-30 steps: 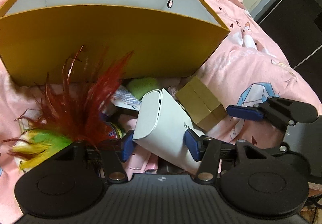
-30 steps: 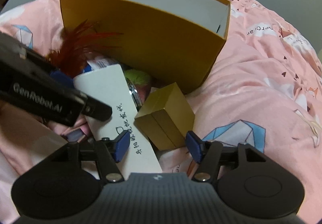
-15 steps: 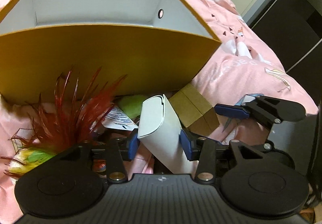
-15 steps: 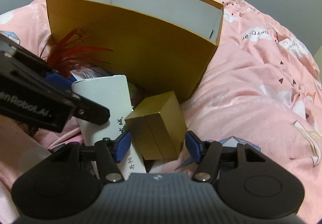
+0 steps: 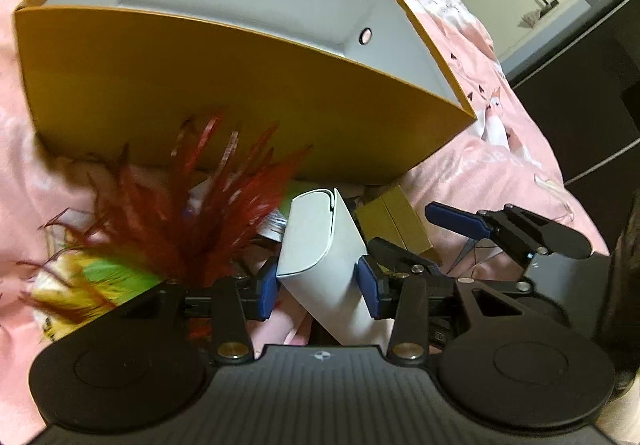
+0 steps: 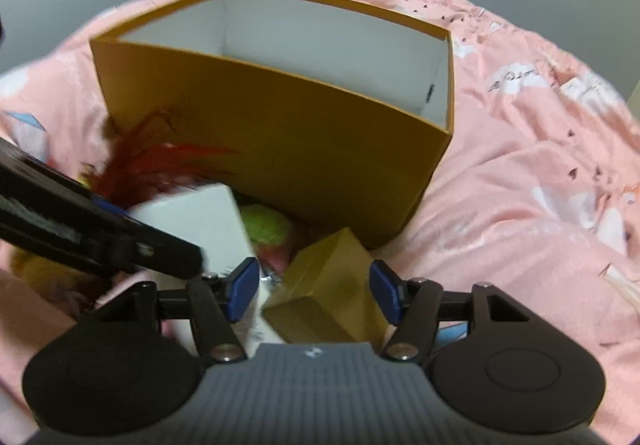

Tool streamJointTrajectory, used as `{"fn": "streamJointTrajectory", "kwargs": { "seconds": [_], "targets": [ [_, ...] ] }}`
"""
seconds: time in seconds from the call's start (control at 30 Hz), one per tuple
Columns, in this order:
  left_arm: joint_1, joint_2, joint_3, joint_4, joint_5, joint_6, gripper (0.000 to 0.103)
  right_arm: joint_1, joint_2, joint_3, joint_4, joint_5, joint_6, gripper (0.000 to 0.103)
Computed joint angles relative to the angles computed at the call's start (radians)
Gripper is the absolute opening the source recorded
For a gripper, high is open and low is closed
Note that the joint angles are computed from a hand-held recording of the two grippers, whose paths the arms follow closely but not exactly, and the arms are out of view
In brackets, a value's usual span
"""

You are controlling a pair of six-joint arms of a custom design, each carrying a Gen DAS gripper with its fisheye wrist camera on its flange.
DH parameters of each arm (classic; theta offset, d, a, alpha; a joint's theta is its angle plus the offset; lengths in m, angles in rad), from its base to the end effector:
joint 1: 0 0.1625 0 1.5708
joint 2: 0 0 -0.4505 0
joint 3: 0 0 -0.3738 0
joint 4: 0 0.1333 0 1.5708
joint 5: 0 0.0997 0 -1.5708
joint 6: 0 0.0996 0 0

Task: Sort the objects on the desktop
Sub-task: 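Close right tool on gold cube box while left tool closes on white case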

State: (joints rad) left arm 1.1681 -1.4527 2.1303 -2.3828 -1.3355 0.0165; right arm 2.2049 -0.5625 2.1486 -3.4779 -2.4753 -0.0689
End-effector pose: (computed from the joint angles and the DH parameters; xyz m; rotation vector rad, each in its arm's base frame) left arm -0.0347 -0.4809 0.2929 0.5859 2.8662 -0.2596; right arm 0.3343 -0.3617 0.0020 0.6149 -2.1961 0.6615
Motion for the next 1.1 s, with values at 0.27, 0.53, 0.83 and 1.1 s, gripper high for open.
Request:
{"fn": "streamJointTrajectory", "kwargs": {
  "seconds": [0.27, 0.53, 0.83, 1.1],
  "targets": [
    [0.005, 0.004, 0.002, -0.006, -0.015, 0.016, 0.048, 0.015, 0.028, -0.01, 0.009, -0.104, 0.01, 0.059],
    [0.01, 0.027, -0.003, -0.006, -0.029, 0.035, 0.049, 0.005, 0.026, -0.018, 0.023, -0.121, 0.02, 0.059],
    [0.005, 0.05, -0.001, -0.017, -0.013, 0.05, 0.054, 0.0, 0.043, -0.044, 0.127, -0.102, 0.042, 0.064],
    [0.007, 0.059, -0.006, -0.013, -0.013, 0.048, 0.058, -0.048, -0.117, 0.016, 0.355, 0.026, 0.267, 0.07]
  ]
}}
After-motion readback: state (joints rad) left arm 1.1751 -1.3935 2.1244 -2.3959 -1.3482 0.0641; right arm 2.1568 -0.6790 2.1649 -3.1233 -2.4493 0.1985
